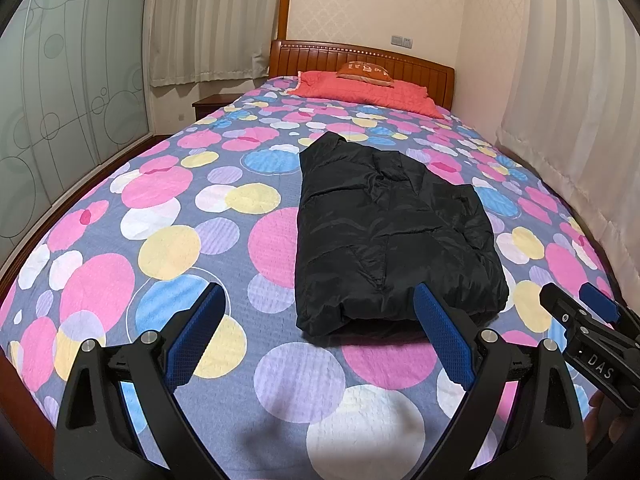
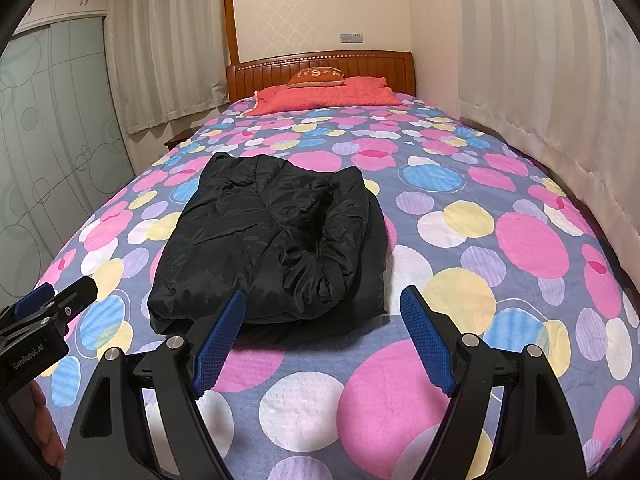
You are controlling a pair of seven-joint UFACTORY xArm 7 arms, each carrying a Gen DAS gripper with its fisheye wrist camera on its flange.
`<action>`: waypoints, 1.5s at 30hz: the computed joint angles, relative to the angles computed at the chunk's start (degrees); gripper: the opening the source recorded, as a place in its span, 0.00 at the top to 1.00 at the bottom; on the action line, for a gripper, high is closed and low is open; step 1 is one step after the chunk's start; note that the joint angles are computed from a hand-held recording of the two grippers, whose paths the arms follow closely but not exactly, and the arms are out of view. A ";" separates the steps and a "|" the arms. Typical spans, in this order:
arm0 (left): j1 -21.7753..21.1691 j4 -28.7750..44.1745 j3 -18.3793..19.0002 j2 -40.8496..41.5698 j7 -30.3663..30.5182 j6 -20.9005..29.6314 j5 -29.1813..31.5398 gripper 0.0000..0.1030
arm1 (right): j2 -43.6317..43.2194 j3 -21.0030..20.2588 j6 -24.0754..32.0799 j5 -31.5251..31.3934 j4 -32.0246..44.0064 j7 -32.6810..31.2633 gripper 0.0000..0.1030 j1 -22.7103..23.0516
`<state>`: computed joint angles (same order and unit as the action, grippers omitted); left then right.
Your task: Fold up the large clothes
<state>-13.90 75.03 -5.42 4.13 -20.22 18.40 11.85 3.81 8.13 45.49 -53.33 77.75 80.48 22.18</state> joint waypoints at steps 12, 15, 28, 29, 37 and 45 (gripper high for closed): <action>-0.07 -0.66 -0.05 -0.49 -0.47 -0.21 0.23 0.08 | 0.13 0.04 0.34 -0.09 0.23 0.12 0.24 0.20; 0.09 -1.47 -0.11 -1.08 -0.24 -0.53 -0.02 0.08 | 0.14 0.04 0.39 -0.07 0.28 0.11 0.24 0.26; 0.15 -0.71 0.13 -1.12 -4.87 0.70 4.92 0.02 | 0.38 -0.01 0.61 -0.06 0.53 0.12 0.24 0.54; 0.11 -0.50 0.13 -0.93 -5.04 0.73 5.38 0.02 | 0.37 -0.01 0.55 0.04 0.49 0.14 0.24 0.53; -0.48 1.33 0.61 0.44 -10.01 4.82 10.95 0.02 | 1.24 -0.28 -0.17 0.64 0.63 0.01 0.24 0.55; -0.26 1.05 1.28 2.08 -10.66 -0.04 14.01 0.02 | 0.80 -1.10 -1.74 1.07 -1.05 0.56 0.24 -0.36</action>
